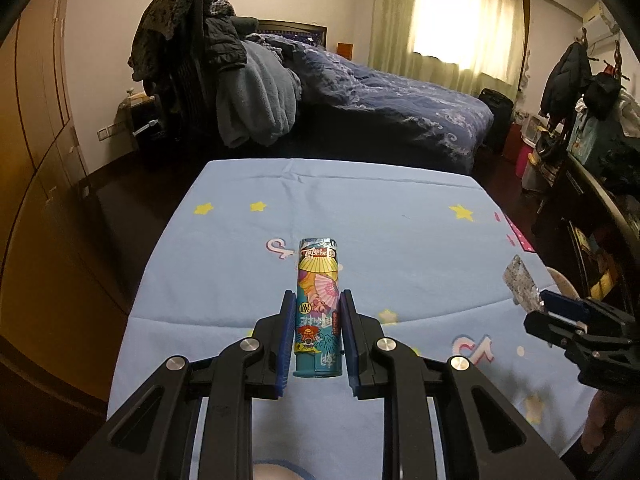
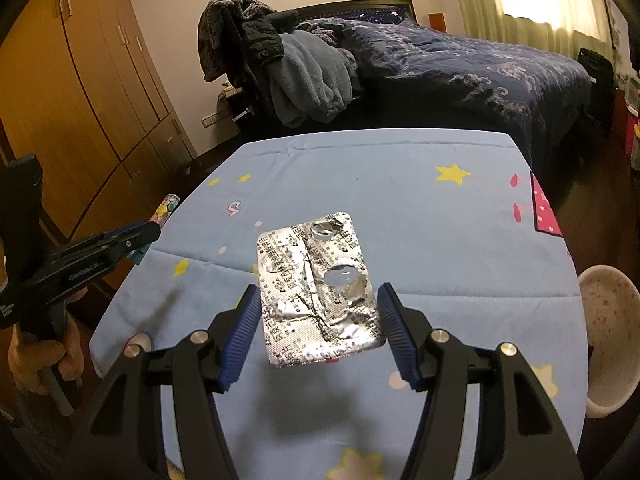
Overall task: Collect trash
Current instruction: 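Lift the tube and blister pack and carry them toward the wastebasket, then open both tools over the wastebasket to drop the tube and blister pack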
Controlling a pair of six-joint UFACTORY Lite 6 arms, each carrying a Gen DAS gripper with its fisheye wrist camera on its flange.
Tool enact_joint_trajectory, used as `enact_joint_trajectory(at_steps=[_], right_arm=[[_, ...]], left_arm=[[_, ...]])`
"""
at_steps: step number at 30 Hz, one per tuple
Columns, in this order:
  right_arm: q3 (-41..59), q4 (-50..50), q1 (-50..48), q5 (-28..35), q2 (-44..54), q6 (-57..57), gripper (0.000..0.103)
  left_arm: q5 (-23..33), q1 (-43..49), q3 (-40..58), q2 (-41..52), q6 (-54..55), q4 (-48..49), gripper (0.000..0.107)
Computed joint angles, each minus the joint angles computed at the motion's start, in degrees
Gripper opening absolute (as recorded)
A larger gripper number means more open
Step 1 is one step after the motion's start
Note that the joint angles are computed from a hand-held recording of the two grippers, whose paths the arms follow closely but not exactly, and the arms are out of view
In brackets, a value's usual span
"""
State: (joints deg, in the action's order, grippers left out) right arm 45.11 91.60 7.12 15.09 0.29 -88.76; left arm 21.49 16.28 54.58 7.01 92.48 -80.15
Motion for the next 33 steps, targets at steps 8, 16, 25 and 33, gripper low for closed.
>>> enact_joint_trajectory(at_steps=[8, 16, 25, 33], right_arm=[[-6.17, 1.76, -6.52, 2.64, -6.99, -3.24, 0.061], [-10.95, -4.97, -29.81, 11.68, -12.62, -3.75, 0.061], [-5.29, -2.02, -53.01, 16.84, -1.67, -14.36, 0.061], [7.84, 0.57, -61.12, 18.11, 15.37, -16.77, 0.061]], left_arm=[[-0.64, -6.88, -2.21, -4.86, -3.89, 1.91, 0.022], [-4.9, -27.48, 4.11, 0.32, -8.28, 1.78, 0.022], [-8.34, -48.28, 26.06, 18.63, -25.55, 16.95, 0.022], [-1.94, -54.96, 51.52, 37.42, -54.31, 42.97, 0.022]])
